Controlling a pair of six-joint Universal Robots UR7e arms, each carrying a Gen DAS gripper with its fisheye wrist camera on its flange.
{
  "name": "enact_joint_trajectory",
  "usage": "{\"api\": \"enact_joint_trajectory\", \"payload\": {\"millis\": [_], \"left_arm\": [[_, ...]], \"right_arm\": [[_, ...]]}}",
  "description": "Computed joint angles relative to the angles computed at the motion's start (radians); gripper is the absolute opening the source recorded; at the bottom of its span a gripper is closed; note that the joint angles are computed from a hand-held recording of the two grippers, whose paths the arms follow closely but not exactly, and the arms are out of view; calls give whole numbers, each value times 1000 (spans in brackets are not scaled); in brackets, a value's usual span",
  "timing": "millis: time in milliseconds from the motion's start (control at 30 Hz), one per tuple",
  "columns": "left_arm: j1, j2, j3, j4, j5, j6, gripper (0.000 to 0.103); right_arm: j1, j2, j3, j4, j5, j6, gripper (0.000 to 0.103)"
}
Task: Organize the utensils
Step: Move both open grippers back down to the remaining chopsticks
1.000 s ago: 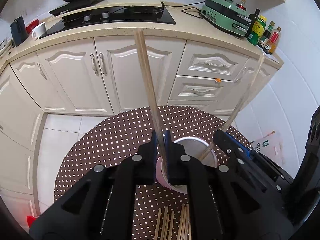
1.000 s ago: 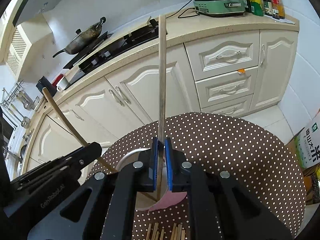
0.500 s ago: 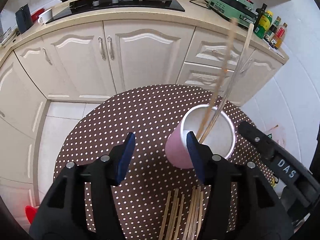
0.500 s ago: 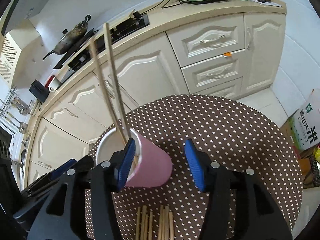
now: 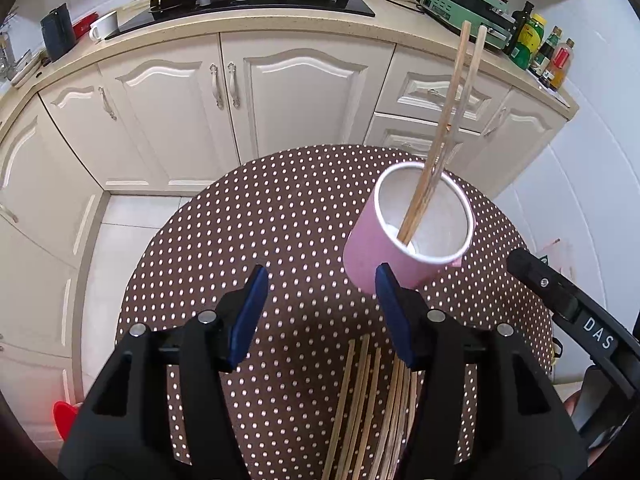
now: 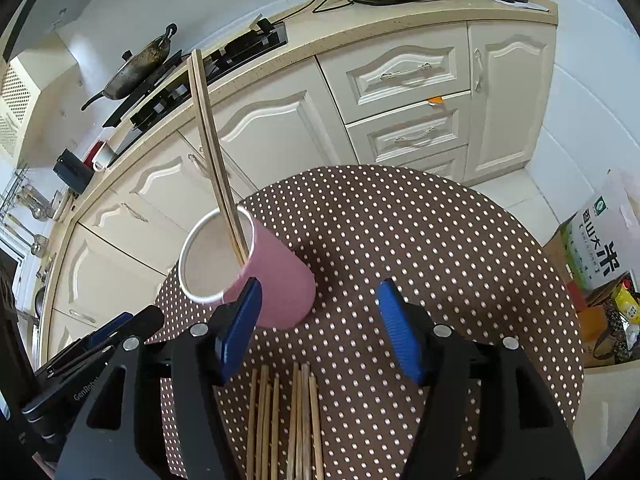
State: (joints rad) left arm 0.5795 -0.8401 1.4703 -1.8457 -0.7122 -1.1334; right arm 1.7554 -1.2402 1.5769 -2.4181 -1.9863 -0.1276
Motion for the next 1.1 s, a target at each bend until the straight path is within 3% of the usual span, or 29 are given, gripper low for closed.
{"api": "enact_joint_trajectory", "payload": {"millis": [567,1100], "left_arm": [[-64,-60,106,95,-65,-152,59],[-86,-82,195,97,-156,-194,61]], "right_arm": [[-5,-104,114,80,-33,21,59],[-10,-146,213,148,-83,21,59]]}}
